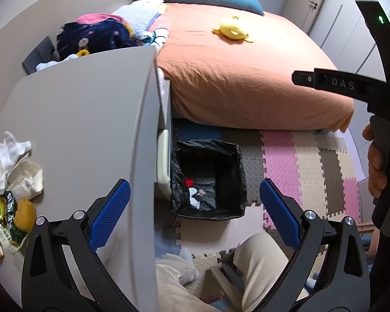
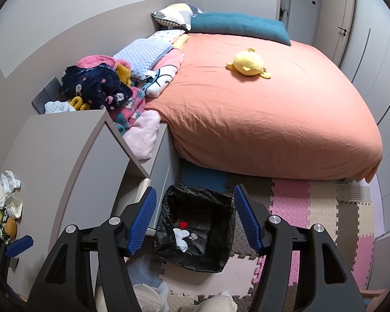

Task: Collect trash
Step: 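Move both tools back over the table toward the snack packages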

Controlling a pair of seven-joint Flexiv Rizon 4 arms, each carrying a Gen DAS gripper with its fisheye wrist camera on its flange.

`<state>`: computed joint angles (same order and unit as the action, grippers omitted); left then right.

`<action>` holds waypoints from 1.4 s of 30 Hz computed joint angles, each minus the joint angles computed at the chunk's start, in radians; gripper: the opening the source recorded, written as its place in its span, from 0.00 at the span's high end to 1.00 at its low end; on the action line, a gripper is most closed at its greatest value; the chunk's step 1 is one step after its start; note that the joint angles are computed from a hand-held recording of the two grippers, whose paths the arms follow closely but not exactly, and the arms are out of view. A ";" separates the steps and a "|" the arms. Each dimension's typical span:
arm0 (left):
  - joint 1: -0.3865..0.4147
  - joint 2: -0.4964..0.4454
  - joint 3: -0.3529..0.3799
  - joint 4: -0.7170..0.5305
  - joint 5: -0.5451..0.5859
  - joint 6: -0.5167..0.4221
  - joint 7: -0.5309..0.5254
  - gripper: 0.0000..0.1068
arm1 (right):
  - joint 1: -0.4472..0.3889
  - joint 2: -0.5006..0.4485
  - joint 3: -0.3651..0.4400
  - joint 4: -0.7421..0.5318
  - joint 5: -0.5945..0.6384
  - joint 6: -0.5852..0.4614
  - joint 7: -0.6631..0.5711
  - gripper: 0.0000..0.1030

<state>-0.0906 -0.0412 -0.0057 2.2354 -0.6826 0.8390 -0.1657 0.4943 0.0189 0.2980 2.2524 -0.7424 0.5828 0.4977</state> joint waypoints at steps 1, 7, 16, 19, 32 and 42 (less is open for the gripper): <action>0.004 -0.001 0.003 -0.003 -0.002 -0.004 0.002 0.10 | 0.003 -0.009 0.000 -0.011 -0.005 -0.003 -0.003 0.38; 0.037 -0.003 0.022 -0.015 -0.023 -0.007 0.033 0.10 | 0.024 -0.062 -0.011 -0.070 -0.029 -0.006 -0.026 0.37; 0.101 -0.033 0.044 -0.057 -0.046 -0.015 0.052 0.10 | 0.076 -0.173 -0.041 -0.185 -0.073 0.010 -0.075 0.37; 0.127 -0.052 0.048 -0.078 -0.047 -0.015 0.045 0.10 | 0.096 -0.217 -0.055 -0.230 -0.080 0.020 -0.102 0.37; 0.245 -0.135 0.063 -0.177 -0.061 -0.016 0.023 0.10 | 0.169 -0.369 -0.122 -0.399 -0.100 0.078 -0.211 0.37; 0.322 -0.217 0.059 -0.273 -0.041 -0.009 -0.034 0.10 | 0.205 -0.477 -0.168 -0.527 -0.085 0.144 -0.308 0.37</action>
<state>0.2314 -0.2582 0.0528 1.9625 -0.7236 0.8304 -0.1999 0.6994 -0.4583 0.1297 1.7249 -0.8269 0.7271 0.1899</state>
